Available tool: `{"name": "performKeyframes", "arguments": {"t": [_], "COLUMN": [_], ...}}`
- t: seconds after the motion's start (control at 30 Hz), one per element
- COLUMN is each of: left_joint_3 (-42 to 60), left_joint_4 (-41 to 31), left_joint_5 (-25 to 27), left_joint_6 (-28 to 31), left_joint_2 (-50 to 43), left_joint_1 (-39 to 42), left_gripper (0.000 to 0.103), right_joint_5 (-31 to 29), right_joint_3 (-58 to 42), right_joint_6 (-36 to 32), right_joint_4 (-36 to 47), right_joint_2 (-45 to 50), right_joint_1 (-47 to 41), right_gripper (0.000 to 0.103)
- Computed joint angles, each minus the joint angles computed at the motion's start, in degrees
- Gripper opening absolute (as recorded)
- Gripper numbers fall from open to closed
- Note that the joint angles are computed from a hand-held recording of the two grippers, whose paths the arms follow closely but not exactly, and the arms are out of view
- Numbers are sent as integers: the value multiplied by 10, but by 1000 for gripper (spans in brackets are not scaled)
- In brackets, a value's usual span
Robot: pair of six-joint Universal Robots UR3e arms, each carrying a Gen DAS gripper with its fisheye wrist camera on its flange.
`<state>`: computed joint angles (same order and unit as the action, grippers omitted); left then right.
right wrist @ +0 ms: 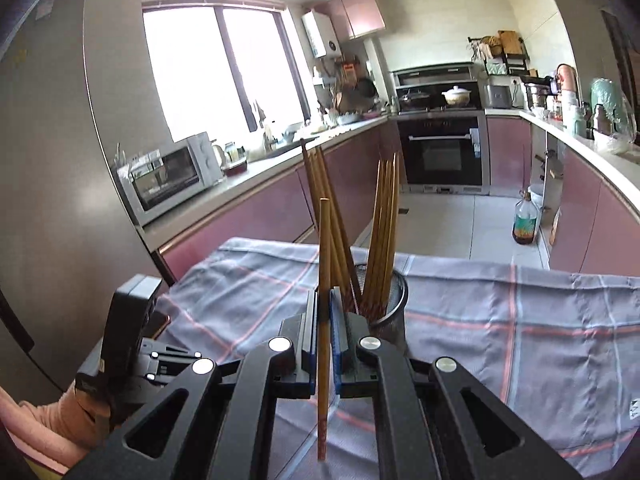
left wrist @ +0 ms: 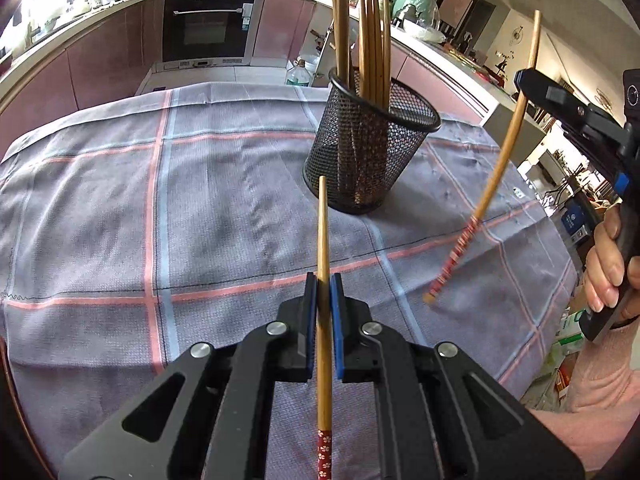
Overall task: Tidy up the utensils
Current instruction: 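Lift both chopsticks over the mesh cup and drop them inside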
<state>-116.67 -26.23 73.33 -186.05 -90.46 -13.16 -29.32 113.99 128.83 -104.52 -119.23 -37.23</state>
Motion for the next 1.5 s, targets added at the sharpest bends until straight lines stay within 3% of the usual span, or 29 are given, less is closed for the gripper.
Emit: {"name": "performKeyframes", "arguments": {"t": [0.37, 0.77, 1.07, 1.5], "left_joint_3": [-24, -36, -33, -39], "left_joint_4": [10, 17, 22, 14], "left_joint_5": [-40, -55, -64, -95], "left_joint_6": [-10, -20, -27, -27], "left_joint_2": [44, 79, 93, 132], "left_joint_1": [27, 43, 53, 76], "left_gripper": [7, 7, 7, 7], "right_joint_5": [57, 76, 29, -71], "right_joint_3": [-41, -84, -107, -110], "right_joint_6": [30, 178, 289, 283], "right_joint_4": [-18, -206, -361, -383], "right_joint_2": [0, 72, 139, 204], "right_joint_1": [-32, -17, 30, 104], "right_gripper": [5, 5, 5, 5]}}
